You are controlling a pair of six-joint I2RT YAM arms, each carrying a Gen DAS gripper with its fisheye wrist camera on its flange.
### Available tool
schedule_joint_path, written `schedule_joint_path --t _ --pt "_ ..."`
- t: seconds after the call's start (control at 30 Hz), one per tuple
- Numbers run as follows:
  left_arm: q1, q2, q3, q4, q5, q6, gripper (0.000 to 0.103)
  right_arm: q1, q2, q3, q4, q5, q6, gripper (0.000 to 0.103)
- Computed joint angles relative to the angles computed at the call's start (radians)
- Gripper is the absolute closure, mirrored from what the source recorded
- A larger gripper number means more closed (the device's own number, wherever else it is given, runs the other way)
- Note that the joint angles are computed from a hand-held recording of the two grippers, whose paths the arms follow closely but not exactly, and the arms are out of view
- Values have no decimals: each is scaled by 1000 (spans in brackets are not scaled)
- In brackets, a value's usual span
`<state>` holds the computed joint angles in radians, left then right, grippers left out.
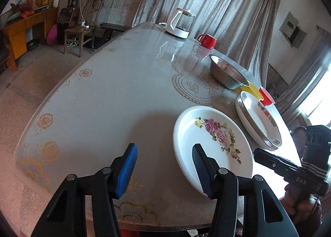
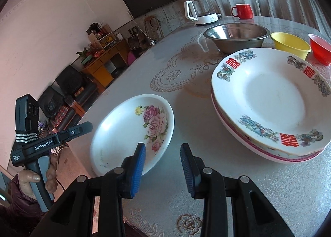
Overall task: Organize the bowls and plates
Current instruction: 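Grip the rim of the pink-rose plate with the left gripper and lift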
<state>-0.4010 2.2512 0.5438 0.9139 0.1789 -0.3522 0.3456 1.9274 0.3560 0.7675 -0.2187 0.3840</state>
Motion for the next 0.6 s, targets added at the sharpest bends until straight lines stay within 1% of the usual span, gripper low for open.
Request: schedule_joint_path --t 0.03,0.07,0.1,0.13,0.23,0.27,0.33,0.4,0.47,0.53,0.57,0.6 --pt "-5 8 5 3 4 -5 56 2 7 2 4 1 0 68" --pt "-13 13 14 -4 -2 -5 58 3 10 4 5 1 -2 68" --pt "-24 14 23 -17 -9 -4 63 6 10 4 3 3 -3 68" --pt "-33 20 34 -30 -12 -3 65 10 13 7 3 8 -2 69" --pt "-38 40 65 -57 10 -1 67 26 30 25 -1 28 1 70" --pt "-47 47 73 -62 3 -1 67 31 35 30 -2 35 2 70" --pt "-64 60 89 -73 -5 7 69 35 47 40 -1 41 -1 74" --pt "-89 66 94 -61 -31 12 70 38 69 52 3 37 -1 76" --pt "-110 72 105 -60 -51 20 71 33 84 52 19 18 1 76" --pt "-134 72 110 -62 -101 21 71 33 96 56 30 7 0 76" --pt "-140 77 112 -58 -113 25 71 28 106 60 35 -14 2 76" --pt "-142 81 112 -49 -119 19 71 21 118 69 31 -46 5 74"
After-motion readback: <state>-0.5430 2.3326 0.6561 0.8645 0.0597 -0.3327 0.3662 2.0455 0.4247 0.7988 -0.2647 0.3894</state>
